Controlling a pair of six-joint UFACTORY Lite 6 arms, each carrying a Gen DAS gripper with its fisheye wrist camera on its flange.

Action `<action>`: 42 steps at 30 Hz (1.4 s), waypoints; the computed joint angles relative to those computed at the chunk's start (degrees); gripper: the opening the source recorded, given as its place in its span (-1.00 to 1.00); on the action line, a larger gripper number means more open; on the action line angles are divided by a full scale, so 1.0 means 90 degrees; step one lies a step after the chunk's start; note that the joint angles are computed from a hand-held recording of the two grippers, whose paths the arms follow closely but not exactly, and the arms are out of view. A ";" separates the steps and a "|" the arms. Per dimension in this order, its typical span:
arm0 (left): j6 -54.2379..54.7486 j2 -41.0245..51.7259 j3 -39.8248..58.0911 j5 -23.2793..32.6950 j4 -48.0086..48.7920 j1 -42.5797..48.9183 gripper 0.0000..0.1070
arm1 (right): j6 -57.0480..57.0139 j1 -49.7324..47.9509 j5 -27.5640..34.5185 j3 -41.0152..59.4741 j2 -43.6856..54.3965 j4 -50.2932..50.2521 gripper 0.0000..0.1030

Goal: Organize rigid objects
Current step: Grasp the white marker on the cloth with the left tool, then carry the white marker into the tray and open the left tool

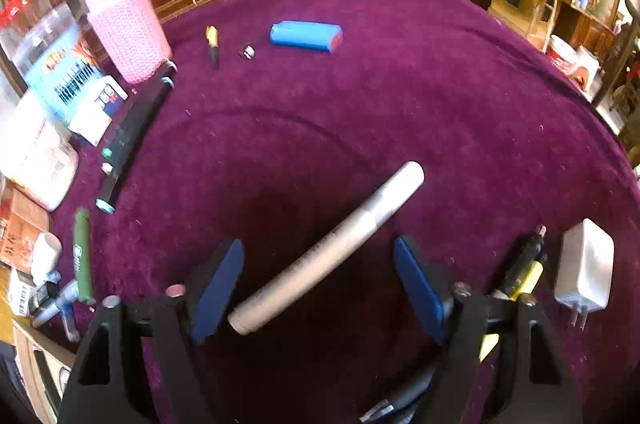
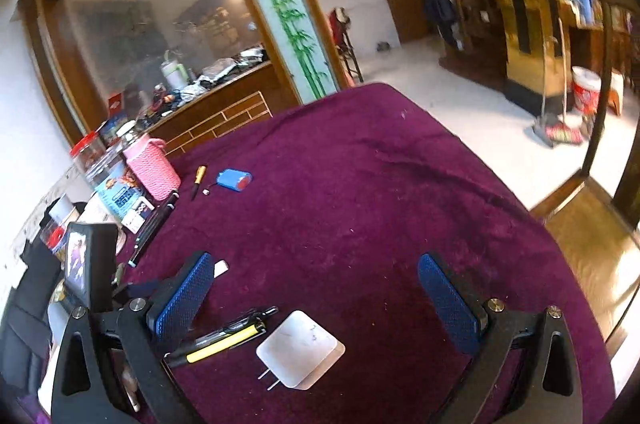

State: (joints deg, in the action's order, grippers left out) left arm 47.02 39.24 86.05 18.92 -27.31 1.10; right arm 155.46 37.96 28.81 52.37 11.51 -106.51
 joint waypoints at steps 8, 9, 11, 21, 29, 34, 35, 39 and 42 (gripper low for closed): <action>0.1765 -0.1033 -0.1164 0.0463 -0.2194 0.0506 -0.78 | -0.0371 0.0096 0.0134 0.0120 0.0214 0.0400 0.99; 0.2140 -0.1317 -0.1471 0.0540 -0.2584 0.0620 -0.78 | -0.0483 0.0170 0.0249 0.0139 0.0232 0.0482 0.99; 0.2870 -0.2118 -0.2254 0.0901 -0.3285 0.0969 -0.78 | -0.0729 0.0264 0.0433 0.0211 0.0302 0.0620 0.99; 0.4803 -0.6064 -0.4691 0.4780 -0.3340 0.4989 -0.78 | -0.1743 0.0686 0.1096 0.0804 0.1060 0.1184 0.99; 0.6205 -0.5219 -0.4189 0.6139 -0.2929 0.7867 -0.77 | -0.2320 0.1516 0.2154 0.1150 0.1333 0.1890 0.99; 0.6243 -0.3797 -0.3214 0.6145 -0.2748 0.8447 -0.77 | -0.1598 0.1725 0.1167 0.0157 0.0386 0.1774 0.99; 0.6273 -0.3599 -0.3085 0.6112 -0.2752 0.8528 -0.77 | -0.1460 0.1749 0.0982 0.0000 0.0257 0.1723 0.99; 0.6145 -0.2947 -0.2695 0.5908 -0.2757 0.8597 -0.77 | -0.1514 0.1589 0.0490 -0.0517 -0.0286 0.1921 0.99; 0.6100 -0.2681 -0.2628 0.5439 -0.2793 0.8359 -0.77 | -0.2341 0.1461 0.0503 -0.0354 -0.0353 0.2526 0.99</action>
State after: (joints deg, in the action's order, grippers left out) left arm 101.93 15.11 62.39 67.87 -52.44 76.33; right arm 134.39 51.11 33.34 49.18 8.33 -83.77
